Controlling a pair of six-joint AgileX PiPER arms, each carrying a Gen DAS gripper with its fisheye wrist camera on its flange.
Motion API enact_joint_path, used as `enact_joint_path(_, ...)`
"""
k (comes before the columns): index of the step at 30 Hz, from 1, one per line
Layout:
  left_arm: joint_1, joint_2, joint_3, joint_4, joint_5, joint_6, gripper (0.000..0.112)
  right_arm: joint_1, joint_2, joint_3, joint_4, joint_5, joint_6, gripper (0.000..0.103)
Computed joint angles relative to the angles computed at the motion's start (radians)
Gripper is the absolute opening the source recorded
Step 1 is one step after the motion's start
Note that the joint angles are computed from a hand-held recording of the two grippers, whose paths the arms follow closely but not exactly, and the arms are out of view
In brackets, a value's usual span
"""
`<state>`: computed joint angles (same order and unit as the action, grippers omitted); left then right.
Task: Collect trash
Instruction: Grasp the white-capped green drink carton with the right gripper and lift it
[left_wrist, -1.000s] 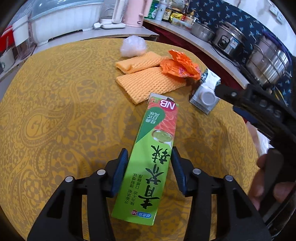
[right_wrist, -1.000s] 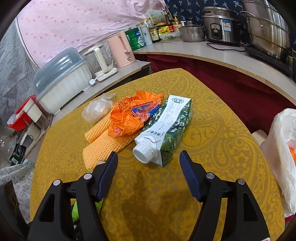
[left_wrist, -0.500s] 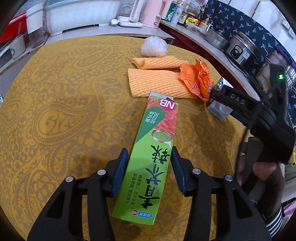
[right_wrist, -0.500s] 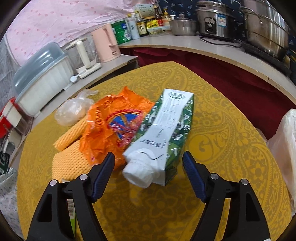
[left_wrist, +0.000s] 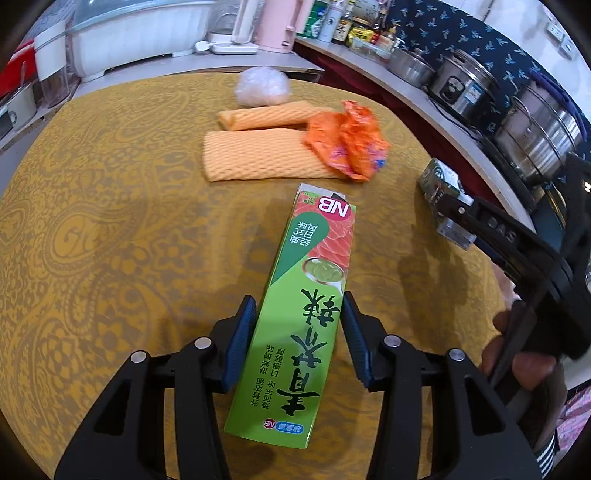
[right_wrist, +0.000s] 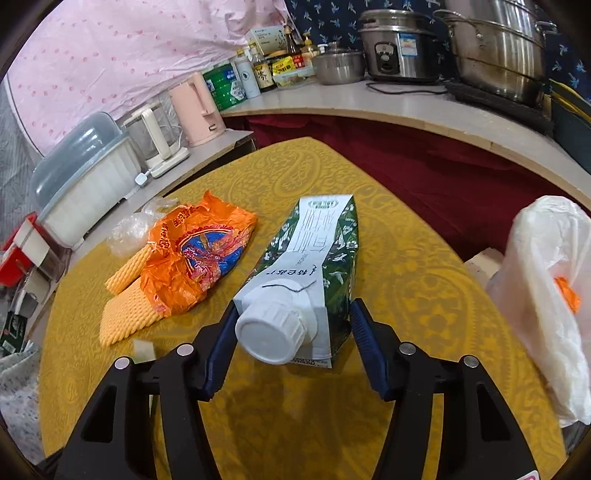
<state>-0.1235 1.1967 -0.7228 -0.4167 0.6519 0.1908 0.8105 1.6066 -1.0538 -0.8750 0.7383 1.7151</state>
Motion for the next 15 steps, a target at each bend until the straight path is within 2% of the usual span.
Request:
enact_joint_path(8,-0.269,-0.058,-0.038,0.232,0.007,-0.360,0.045,0.081,-0.237,0.170,-0.026,0.071,0.069,0.056)
enact_joint_path(15,-0.500,-0.068,-0.094,0.448,0.041,-0.667,0.045,0.187,-0.424,0.251,-0.044,0.217,0.103,0.056)
